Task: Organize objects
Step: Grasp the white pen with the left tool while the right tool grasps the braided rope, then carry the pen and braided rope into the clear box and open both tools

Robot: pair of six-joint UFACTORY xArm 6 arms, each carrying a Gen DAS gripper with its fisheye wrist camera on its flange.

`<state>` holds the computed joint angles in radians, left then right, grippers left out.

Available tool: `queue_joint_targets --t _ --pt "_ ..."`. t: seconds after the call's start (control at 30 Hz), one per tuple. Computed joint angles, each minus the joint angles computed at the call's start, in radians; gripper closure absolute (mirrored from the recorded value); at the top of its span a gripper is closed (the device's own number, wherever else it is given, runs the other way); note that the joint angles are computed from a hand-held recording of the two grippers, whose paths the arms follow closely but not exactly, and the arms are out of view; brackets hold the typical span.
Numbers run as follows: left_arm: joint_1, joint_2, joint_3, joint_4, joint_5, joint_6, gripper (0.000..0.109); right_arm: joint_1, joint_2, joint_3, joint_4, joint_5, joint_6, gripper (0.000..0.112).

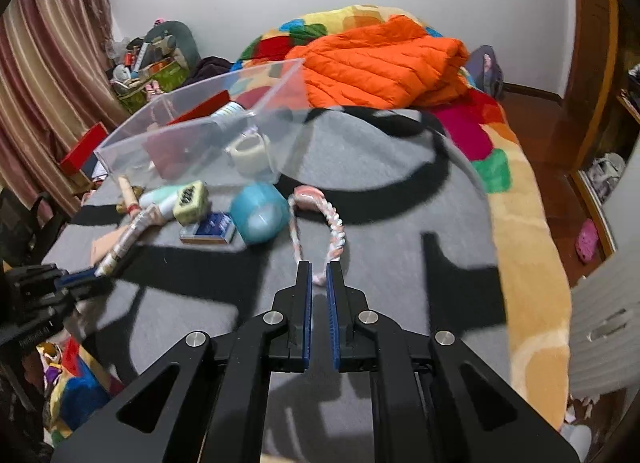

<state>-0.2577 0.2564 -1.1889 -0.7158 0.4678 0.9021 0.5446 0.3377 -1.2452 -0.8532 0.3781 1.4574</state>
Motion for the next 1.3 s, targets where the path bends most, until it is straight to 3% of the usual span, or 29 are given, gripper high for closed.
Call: queue_joint_targets --t 0.1,0.23,0.3,0.4,0.53,0.7,0.73,0.8,1.3 --pt "0.0 -0.009 -0.003 -0.038 -0.002 0.017 0.098 -0.002 -0.035 0.032 -0.027 0.005 0.039 0.106" --pt "-0.001 -0.015 -0.022 -0.092 0.006 0.039 0.098 -0.021 -0.012 0.004 0.101 -0.018 -0.09 0.105" --pt "0.001 -0.014 -0.035 -0.117 0.018 0.043 0.098 -0.035 0.029 -0.039 0.19 -0.036 -0.187 0.093" --pt "0.002 -0.015 -0.051 -0.145 0.022 0.045 0.098 -0.034 0.098 -0.13 0.199 0.006 -0.258 0.078" --pt "0.004 -0.011 -0.077 -0.186 0.029 0.056 0.098 -0.02 0.204 -0.279 0.243 0.129 -0.397 0.078" --pt "0.014 -0.006 -0.111 -0.232 0.044 0.071 0.098 -0.021 0.251 -0.341 0.279 0.142 -0.468 0.08" --pt "0.017 -0.005 -0.119 -0.242 0.05 0.072 0.098 -0.022 0.257 -0.345 0.272 0.136 -0.467 0.084" --pt "0.019 -0.002 -0.129 -0.25 0.052 0.071 0.098 -0.018 0.265 -0.354 0.25 0.131 -0.457 0.103" --pt "0.043 0.073 -0.271 -0.285 0.038 0.044 0.098 0.002 0.121 -0.284 -0.067 0.153 -0.165 0.108"
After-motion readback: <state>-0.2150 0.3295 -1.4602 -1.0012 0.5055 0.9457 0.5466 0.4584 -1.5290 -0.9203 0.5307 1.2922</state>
